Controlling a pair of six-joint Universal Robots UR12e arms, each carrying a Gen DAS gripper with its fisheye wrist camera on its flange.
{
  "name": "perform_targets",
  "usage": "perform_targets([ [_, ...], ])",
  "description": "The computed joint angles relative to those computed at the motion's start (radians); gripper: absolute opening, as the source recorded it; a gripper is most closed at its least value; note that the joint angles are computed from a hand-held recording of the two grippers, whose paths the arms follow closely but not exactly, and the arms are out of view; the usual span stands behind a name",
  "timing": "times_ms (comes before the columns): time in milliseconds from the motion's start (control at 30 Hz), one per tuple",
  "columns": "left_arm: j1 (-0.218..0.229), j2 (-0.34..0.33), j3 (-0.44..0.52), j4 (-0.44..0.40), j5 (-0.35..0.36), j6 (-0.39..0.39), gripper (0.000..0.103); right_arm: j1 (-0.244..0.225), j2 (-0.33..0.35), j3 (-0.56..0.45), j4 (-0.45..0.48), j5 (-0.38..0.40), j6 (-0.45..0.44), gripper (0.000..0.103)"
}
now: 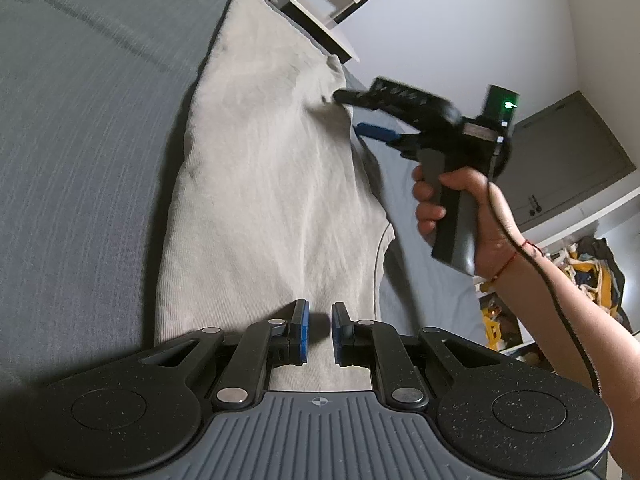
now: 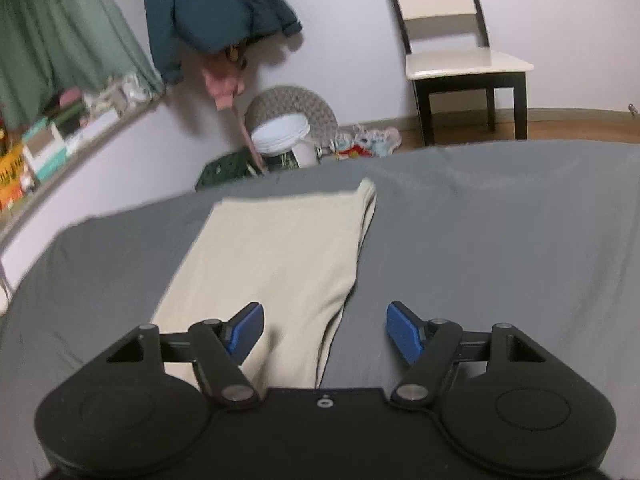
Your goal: Fold clothes
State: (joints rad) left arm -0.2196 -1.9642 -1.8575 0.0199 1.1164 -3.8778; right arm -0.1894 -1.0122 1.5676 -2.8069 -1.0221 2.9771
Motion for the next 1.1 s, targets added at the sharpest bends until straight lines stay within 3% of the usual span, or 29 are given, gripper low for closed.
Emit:
perform_targets([
  [67, -0.002, 0.002, 0.006, -0.021, 0.006, 0.014, 0.012, 0.015, 0.001, -0.001, 0.019, -0.062, -0.029, 0.066],
  [233, -0.005, 0.011, 0.017, -0.075, 0.019, 0.054, 0.012, 0.025, -0.010, 0.012, 0.002, -0.114, -0.056, 0.066],
  [433, -0.011, 0.027, 0.033, -0.154, 0.039, 0.095, 0.012, 0.001, -0.081, 0.098, -0.063, 0.012, -0.029, 0.066],
  [667, -0.024, 0.067, 0.042, -0.198, 0.097, 0.169, 0.012, -0.036, -0.219, 0.246, -0.116, 0.187, -0.090, 0.069],
  [800, -0.032, 0.096, 0.041, -0.190, 0.165, 0.236, 0.012, -0.044, -0.302, 0.342, -0.184, 0.212, -0.171, 0.079],
  [867, -0.030, 0.113, 0.030, -0.186, 0.199, 0.252, 0.012, -0.038, -0.323, 0.396, -0.313, 0.196, -0.152, 0.086],
  [967, -0.022, 0.141, 0.013, -0.201, 0.233, 0.258, 0.012, -0.019, -0.335, 0.447, -0.439, 0.164, -0.087, 0.087],
  [1100, -0.020, 0.177, 0.002, -0.270, 0.281, 0.338, 0.012, -0.015, -0.359, 0.468, -0.400, 0.165, -0.129, 0.090],
])
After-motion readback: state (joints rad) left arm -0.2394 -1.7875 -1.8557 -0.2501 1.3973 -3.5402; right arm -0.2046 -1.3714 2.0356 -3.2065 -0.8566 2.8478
